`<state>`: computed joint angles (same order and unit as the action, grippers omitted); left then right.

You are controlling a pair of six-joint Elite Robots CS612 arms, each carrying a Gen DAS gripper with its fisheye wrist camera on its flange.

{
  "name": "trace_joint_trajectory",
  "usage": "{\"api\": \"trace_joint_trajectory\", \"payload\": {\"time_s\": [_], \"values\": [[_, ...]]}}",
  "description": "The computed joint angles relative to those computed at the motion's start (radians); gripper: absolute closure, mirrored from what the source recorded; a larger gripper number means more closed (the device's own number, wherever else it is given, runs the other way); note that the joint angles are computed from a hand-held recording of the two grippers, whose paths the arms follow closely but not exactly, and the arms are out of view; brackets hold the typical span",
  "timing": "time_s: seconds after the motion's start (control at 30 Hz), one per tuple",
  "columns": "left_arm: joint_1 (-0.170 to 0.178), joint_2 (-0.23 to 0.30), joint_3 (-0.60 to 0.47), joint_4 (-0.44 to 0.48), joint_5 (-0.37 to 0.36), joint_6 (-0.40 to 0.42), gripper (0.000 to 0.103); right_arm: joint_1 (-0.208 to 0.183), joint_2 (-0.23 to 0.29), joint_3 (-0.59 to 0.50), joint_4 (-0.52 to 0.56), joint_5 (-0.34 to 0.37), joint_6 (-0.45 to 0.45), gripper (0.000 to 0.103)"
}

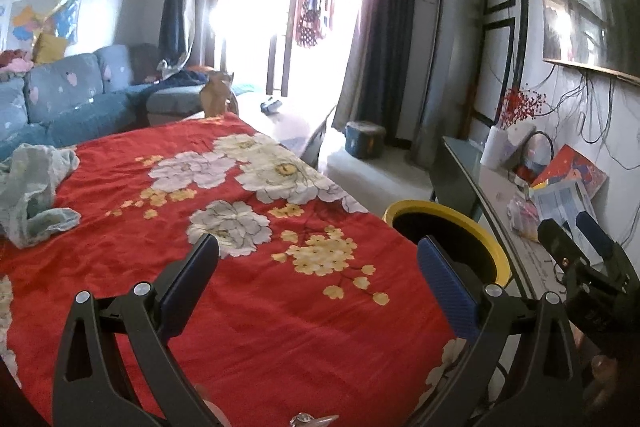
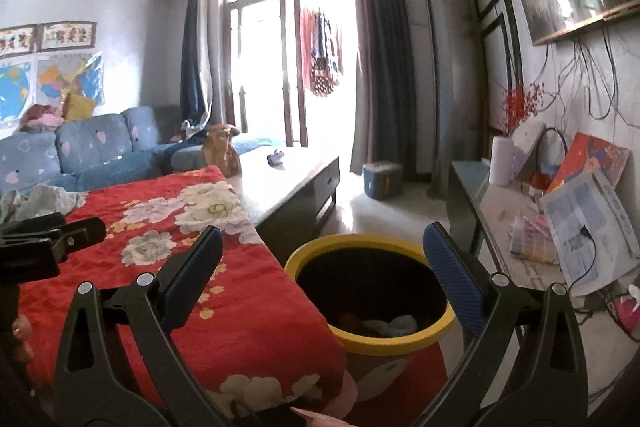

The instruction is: Collect trash

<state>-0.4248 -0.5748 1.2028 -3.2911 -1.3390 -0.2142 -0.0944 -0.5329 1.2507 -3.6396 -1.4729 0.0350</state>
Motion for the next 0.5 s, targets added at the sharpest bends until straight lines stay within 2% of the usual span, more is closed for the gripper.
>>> {"api": "trace_joint_trajectory", "payload": {"time_s": [0.2,0.5], "values": [[0.001,-0.007,0.024,-0.048,0.002,0.001,0.006,0.005,-0.003,0.004,-0.008,-0.004,-0.011,0.011],[0.000,-0.010,0.029,-0.051,-0.006,0.001,0.006,0.008,-0.003,0.008,-0.023,-0.009,-0.017,0.011]]}}
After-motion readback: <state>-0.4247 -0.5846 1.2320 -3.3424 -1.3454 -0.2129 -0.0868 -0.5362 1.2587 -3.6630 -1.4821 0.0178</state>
